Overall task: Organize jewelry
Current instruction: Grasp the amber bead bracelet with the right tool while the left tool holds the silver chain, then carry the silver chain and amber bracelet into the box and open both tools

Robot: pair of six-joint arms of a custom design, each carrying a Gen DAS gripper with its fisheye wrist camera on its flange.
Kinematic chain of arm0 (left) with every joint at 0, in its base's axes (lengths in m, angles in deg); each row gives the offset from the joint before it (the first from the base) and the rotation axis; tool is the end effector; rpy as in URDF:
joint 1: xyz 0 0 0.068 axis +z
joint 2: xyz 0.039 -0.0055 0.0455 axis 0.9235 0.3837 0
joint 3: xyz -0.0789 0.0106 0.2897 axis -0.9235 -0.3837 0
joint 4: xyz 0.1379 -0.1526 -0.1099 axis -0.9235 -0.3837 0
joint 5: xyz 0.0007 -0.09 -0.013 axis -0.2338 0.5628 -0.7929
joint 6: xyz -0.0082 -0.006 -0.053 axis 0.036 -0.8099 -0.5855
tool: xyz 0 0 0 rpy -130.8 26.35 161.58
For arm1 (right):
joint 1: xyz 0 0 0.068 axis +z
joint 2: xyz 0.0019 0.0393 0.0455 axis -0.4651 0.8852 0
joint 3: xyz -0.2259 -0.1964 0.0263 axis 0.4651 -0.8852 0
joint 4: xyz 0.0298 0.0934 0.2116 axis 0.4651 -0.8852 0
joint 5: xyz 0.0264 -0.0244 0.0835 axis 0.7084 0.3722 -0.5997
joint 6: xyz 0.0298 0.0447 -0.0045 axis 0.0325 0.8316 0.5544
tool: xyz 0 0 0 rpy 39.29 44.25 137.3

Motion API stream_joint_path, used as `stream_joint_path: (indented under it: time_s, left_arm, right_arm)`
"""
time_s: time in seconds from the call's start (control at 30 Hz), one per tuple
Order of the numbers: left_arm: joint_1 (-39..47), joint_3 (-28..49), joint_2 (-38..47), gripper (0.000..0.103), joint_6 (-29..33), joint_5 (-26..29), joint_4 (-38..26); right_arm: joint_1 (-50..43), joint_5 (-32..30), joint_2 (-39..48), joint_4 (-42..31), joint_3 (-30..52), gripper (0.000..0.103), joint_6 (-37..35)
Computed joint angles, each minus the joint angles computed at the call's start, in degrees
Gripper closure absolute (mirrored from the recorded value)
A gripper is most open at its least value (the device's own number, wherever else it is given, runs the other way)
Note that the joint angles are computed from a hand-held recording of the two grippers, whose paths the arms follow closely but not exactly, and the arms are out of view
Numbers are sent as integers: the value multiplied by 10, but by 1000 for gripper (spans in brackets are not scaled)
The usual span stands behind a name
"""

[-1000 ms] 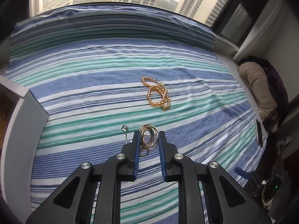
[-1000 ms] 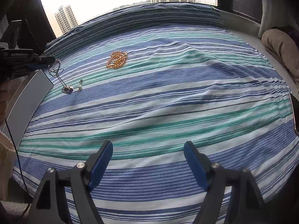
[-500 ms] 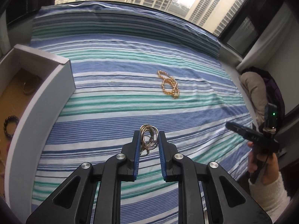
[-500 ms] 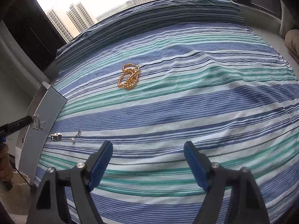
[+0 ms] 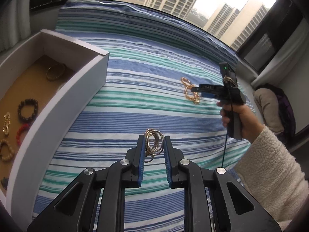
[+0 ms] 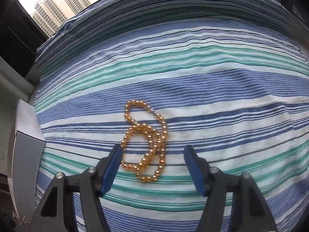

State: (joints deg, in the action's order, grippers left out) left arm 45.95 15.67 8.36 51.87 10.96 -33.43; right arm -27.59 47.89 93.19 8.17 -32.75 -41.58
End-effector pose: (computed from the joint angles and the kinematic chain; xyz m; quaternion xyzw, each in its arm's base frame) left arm 0.2505 -0.1160 0.2268 0.2855 0.9042 -0.2538 0.1912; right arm 0.2398 -0.0005 0.1231 0.2982 0.9288 0.0527 0.2137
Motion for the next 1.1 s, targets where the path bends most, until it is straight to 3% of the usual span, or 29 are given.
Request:
stream_joint_path:
  time_s: [0.03, 0.1, 0.2, 0.23, 0.33, 0.43, 0.7, 0.93, 1.1]
  left_arm:
    - [5, -1, 1, 86, 3, 2, -1]
    - [13, 0, 3, 86, 7, 7, -3]
    - [25, 5, 1, 86, 11, 18, -10]
    - [30, 7, -3, 86, 13, 23, -14]
    - [46, 15, -18, 86, 20, 40, -39]
    - [63, 29, -28, 86, 28, 59, -67]
    - [125, 83, -58, 86, 66, 104, -167]
    - [189, 133, -80, 86, 124, 119, -257]
    - [251, 194, -85, 86, 182, 133, -346]
  right_arm:
    - [17, 15, 25, -7, 19, 54, -2]
    - [67, 93, 57, -67, 67, 88, -11]
    - [75, 77, 39, -70, 63, 89, 3]
    - [80, 80, 19, -72, 56, 95, 4]
    - [97, 74, -69, -94, 35, 95, 12]
    - [133, 88, -161, -164, 46, 95, 22]
    - [243, 152, -317, -345, 156, 95, 53]
    - [390, 244, -317, -442, 296, 95, 94]
    - [476, 276, -262, -478, 404, 95, 104]
